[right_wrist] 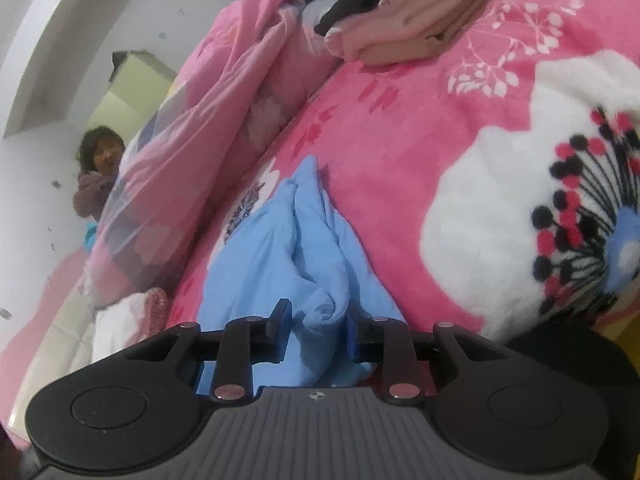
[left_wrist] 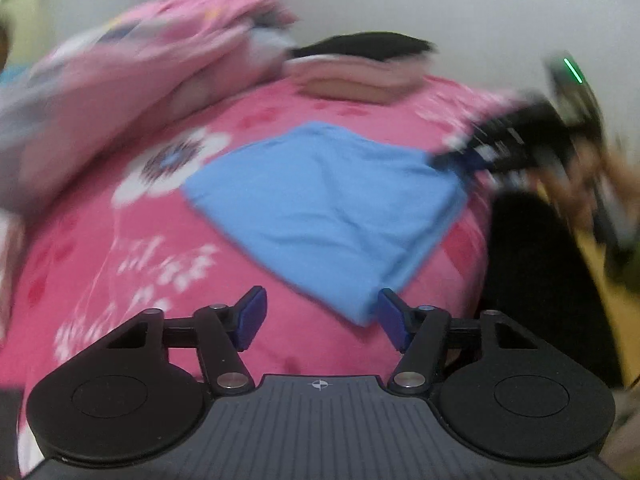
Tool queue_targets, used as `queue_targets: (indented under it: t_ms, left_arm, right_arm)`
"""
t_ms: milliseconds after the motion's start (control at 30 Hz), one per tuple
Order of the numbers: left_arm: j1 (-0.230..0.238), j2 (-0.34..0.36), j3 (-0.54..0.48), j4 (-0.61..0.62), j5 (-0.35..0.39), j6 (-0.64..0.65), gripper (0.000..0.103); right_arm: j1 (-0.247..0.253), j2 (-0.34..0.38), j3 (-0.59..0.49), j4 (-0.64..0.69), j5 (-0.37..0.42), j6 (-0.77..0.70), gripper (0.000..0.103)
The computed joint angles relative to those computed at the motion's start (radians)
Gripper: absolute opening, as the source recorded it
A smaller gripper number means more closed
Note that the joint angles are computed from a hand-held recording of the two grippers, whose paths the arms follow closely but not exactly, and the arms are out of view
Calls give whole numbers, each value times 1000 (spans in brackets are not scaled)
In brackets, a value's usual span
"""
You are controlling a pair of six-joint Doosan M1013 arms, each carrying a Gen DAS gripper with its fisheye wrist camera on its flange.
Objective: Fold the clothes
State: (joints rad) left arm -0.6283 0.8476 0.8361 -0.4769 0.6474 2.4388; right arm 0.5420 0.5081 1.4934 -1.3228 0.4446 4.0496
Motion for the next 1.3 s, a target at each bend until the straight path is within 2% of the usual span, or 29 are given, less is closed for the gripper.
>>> queue_targets:
  t_ms: [67, 133, 233, 367, 467, 500, 533, 600, 667, 700, 800, 933, 1033, 1133, 1167, 1300]
  left_arm:
    - [-20, -12, 55, 15, -82, 119, 54]
    - [-36, -16, 87, 77, -156, 140, 42]
    - [-45, -10, 94, 106, -211, 145, 38]
    - [-49, -17, 116, 104, -273, 161, 36]
    - [-54, -16, 121, 117, -293, 168, 31]
    - [-55, -17, 123, 132, -293, 162, 31]
    - [-56, -20, 129, 141, -297, 160, 30]
    - [-56, -25, 140, 159, -307, 152, 30]
    - [-56, -25, 143, 172, -313, 142, 30]
    - [-56, -25, 144, 177, -319, 139, 30]
    - [-58, -25, 151, 187, -341, 136, 14]
    - [-58, -29, 164, 187, -364, 117, 2]
    - [-57, -41, 185, 198, -386, 90, 0]
    - [-57, -49, 205, 206, -377, 87, 0]
    - [-60, -51, 221, 231, -399, 94, 0]
    - [-70, -64, 282, 281, -516, 161, 0]
  right_arm:
    - [2, 2, -16, 70, 19, -94, 21]
    - [2, 4, -24, 98, 26, -129, 20]
    - [5, 3, -26, 105, 31, -142, 20]
    - [3, -6, -14, 121, -3, -165, 20]
    - [3, -5, -17, 126, -3, -204, 19]
    - [3, -4, -21, 135, 1, -221, 6]
    - [4, -6, -19, 105, -4, -194, 3]
    - [3, -23, 7, -72, -37, -22, 3]
    - [7, -32, 16, -120, -17, 19, 3]
    - [4, -32, 18, -94, -15, 5, 3]
    - [-7, -29, 29, -32, -37, 5, 3]
    - [-6, -27, 33, -36, -44, 13, 3]
    - [-2, -33, 36, -75, -40, 34, 3]
    - [-4, -34, 37, -5, -40, -41, 3]
    - [-8, -30, 34, 58, -43, -91, 3]
    - [-6, -30, 36, 49, -42, -87, 3]
